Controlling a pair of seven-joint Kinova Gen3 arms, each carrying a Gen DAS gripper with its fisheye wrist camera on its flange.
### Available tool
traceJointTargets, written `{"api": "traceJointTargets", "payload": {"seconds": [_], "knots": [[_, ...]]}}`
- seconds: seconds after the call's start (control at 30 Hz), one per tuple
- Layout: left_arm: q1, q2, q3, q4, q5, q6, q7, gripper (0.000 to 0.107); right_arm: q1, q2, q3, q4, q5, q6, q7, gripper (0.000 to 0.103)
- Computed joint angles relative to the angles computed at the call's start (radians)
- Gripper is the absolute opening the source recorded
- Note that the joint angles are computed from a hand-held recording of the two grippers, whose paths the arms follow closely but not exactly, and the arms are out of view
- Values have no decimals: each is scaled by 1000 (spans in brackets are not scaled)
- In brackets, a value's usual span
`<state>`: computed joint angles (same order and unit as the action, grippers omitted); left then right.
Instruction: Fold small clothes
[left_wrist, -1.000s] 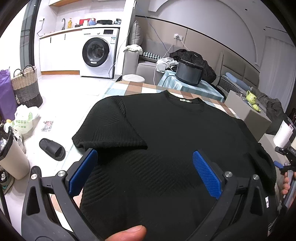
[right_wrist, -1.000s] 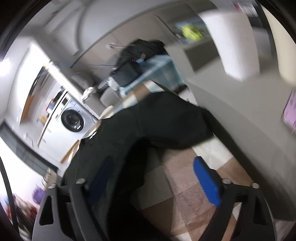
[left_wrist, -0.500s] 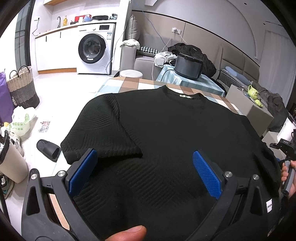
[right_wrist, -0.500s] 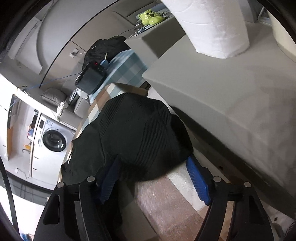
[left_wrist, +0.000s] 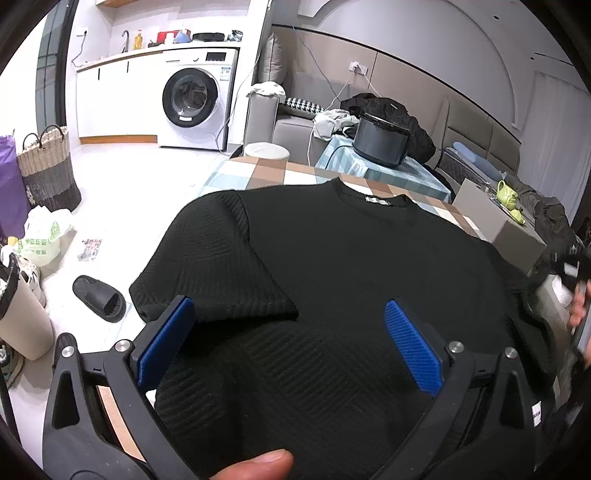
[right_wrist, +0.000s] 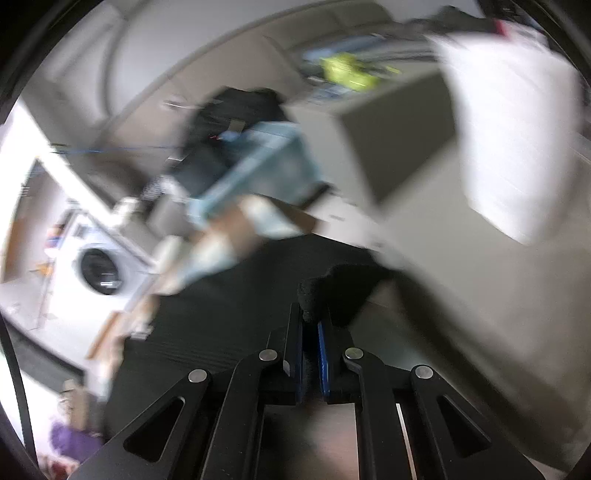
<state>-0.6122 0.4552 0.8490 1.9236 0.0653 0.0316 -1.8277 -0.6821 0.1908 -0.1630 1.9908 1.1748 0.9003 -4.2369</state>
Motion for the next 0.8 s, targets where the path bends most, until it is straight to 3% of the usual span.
{"api": "traceJointTargets", "payload": {"seconds": [0.17,0.27,0.4,0.53,0.6,0.67,0.8], "knots": [[-31,-15,27,19,-8,-22,15,102,223,72,-213,-134,186,-202,203,9],[-52,-17,41,28,-23,-23,30,102,335,168,-351,-207,195,-294,325,9],[-48,-12,27,24,-31,-8,39,102,428,258,-506,-266,56,-210,488,39],[-22,-4,-10,6,-17,12,37,102,519,307,-623,-311,-107,-65,612,41],[-2,-5,-39,-4,0,19,36,102,554,331,-641,-314,-186,-57,651,41],[16,-11,-69,-10,17,21,37,102,538,313,-598,-294,-221,-82,671,41],[58,-24,-146,-34,55,53,37,102,381,259,-420,-305,-316,-43,728,45]]}}
